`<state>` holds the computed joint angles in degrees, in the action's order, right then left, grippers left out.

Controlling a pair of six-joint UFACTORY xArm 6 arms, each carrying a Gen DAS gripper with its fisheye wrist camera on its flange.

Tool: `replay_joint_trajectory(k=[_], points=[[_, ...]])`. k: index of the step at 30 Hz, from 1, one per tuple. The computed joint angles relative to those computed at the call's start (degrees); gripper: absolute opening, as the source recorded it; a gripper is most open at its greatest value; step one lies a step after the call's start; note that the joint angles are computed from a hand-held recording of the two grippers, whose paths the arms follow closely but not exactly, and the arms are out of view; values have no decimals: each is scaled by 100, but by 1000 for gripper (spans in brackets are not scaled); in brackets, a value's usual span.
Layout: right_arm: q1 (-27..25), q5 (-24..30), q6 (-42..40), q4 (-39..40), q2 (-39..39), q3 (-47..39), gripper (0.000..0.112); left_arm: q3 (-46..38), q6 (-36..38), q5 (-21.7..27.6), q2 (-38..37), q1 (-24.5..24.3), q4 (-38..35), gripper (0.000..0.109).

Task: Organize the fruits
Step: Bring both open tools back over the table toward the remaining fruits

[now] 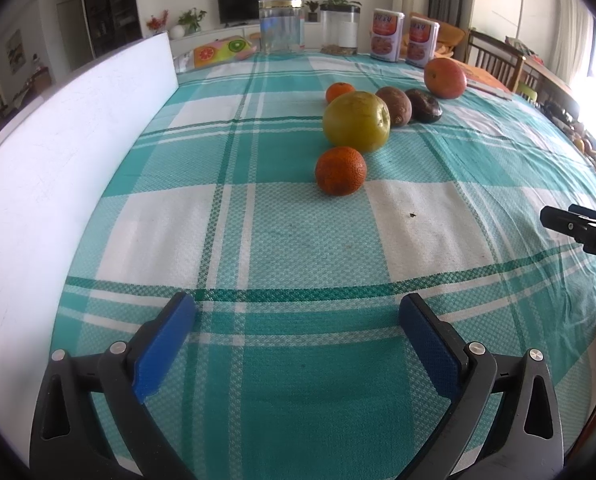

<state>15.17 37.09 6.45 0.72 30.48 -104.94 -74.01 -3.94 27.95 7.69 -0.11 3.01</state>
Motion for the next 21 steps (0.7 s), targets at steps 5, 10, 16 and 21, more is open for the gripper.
replay_joint_trajectory(k=[5, 10, 16, 21], points=[[-25, -68, -97, 179, -25, 52, 103, -3, 0, 5, 0, 1, -2, 103], [-29, -76, -112, 203, -29, 60, 103, -5, 10, 10, -1, 3, -12, 103], [-28, -77, -110, 204, -30, 60, 103, -10, 9, 16, -1, 3, -12, 103], [-27, -76, -108, 201, -28, 59, 103, -18, 57, 39, -1, 7, -56, 102]])
